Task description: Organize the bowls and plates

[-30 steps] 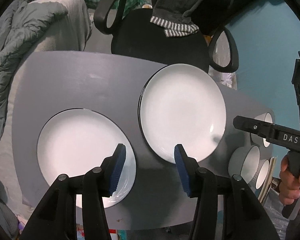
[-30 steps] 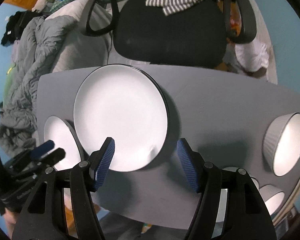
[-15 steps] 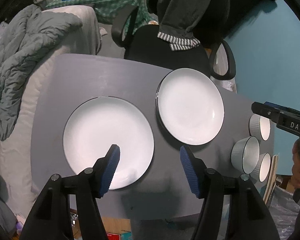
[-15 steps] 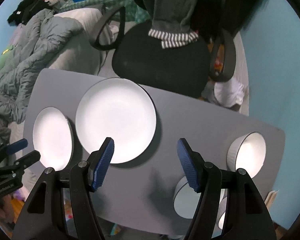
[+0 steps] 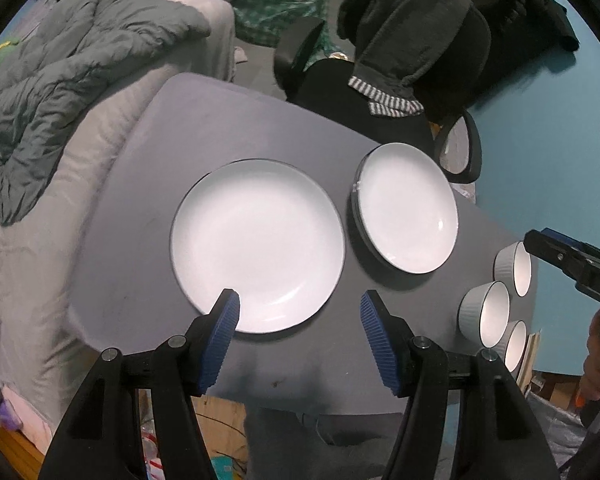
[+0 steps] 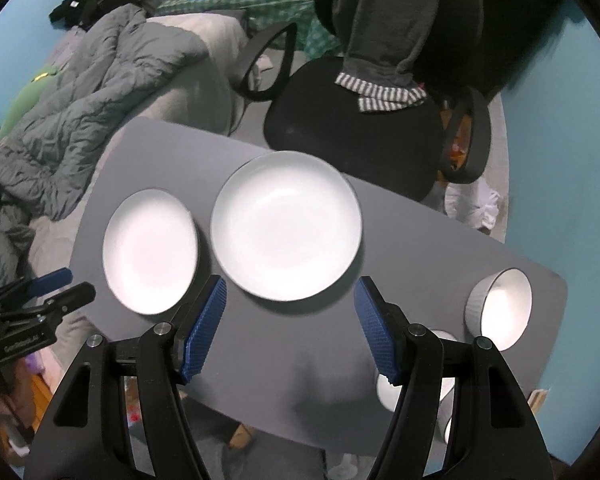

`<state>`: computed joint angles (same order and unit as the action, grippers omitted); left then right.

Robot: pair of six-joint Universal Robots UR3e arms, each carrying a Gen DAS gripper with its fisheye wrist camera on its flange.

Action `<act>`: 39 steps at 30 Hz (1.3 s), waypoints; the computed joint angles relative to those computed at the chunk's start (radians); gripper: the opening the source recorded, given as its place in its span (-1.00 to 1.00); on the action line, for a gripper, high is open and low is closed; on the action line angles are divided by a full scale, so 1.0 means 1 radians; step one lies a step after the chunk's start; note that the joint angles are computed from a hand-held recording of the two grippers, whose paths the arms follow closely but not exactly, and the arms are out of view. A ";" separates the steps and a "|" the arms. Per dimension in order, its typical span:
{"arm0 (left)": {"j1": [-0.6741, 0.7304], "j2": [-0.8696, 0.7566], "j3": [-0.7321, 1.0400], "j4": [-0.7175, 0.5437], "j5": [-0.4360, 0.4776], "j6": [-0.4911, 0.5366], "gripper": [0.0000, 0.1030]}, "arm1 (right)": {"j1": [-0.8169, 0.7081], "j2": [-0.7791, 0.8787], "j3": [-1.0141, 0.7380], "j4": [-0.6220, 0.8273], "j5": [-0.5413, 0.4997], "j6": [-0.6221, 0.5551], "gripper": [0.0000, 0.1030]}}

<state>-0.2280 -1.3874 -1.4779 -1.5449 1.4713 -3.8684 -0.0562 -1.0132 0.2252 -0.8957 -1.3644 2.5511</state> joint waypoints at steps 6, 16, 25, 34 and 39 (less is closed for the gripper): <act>0.030 0.101 -0.074 -0.036 0.005 -0.018 0.24 | 0.033 -0.045 0.068 -0.004 0.003 -0.004 0.29; 0.129 0.265 -0.176 -0.133 0.003 0.018 0.24 | 0.119 -0.075 0.158 -0.022 0.011 0.038 0.29; 0.275 0.374 -0.279 -0.195 -0.041 0.157 0.25 | 0.200 -0.090 0.330 -0.120 0.001 0.104 0.29; 0.364 0.347 -0.401 -0.102 -0.065 0.342 0.25 | 0.207 -0.106 0.555 -0.227 0.020 0.179 0.29; 0.399 0.292 -0.486 0.001 -0.088 0.420 0.25 | 0.206 -0.109 0.695 -0.333 0.045 0.241 0.29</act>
